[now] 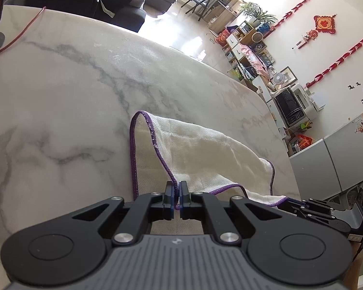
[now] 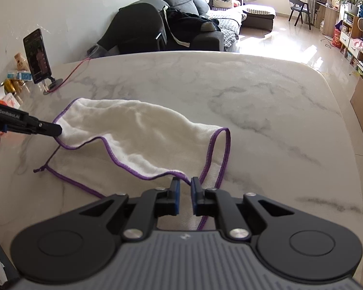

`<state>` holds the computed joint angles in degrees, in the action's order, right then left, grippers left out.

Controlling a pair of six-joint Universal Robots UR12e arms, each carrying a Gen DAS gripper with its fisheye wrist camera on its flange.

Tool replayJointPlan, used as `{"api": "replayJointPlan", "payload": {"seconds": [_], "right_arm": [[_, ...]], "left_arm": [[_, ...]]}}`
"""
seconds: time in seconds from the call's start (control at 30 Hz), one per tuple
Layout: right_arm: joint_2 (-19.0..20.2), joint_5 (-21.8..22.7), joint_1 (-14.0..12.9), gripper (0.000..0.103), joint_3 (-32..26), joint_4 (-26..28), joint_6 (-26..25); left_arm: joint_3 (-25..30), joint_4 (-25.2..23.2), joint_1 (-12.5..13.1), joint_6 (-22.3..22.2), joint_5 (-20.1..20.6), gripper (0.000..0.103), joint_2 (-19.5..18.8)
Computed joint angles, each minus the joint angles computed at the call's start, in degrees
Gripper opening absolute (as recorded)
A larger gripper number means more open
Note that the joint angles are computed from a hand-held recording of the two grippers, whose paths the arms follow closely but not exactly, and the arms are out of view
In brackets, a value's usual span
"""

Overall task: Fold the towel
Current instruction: 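Lay the folded edge down with both grippers and smooth it flat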

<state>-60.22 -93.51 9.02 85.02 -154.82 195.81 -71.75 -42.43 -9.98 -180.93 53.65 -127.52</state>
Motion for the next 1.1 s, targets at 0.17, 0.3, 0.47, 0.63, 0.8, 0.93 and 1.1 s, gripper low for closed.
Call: {"api": "replayJointPlan", "payload": {"seconds": [0.17, 0.3, 0.47, 0.63, 0.8, 0.93, 1.1], "right_arm": [[-0.82, 1.93, -0.61, 0.029, 1.22, 0.68, 2.7], [-1.59, 5.0, -1.6, 0.028, 2.28, 0.95, 8.47], [-2.09, 10.84, -2.92, 0.029, 3.02, 0.8, 15.79], [-1.65, 15.52, -3.75, 0.029, 3.15, -0.93, 22.63], [-0.78, 16.19, -3.92, 0.029, 2.75, -1.82, 26.88], [-0.14, 15.69, -3.77, 0.021, 2.48, -3.49, 28.09], [-0.22, 12.14, -3.06, 0.009, 2.23, -4.77, 25.39]], "left_arm": [[-1.42, -1.07, 0.05, 1.54, 0.13, 0.003, 0.93], [-1.73, -1.39, -0.06, 1.55, 0.34, 0.003, 0.95], [-1.7, -1.32, -0.15, 2.22, 0.66, 0.003, 0.85], [-1.6, -1.37, -0.18, 2.48, 0.72, 0.003, 0.69], [-1.59, -1.55, -0.17, 2.62, 0.76, 0.003, 0.66], [-1.65, -1.53, -0.18, 2.48, 1.03, 0.003, 0.68], [-2.0, -0.43, -0.02, 2.19, 0.34, 0.003, 1.01]]}}
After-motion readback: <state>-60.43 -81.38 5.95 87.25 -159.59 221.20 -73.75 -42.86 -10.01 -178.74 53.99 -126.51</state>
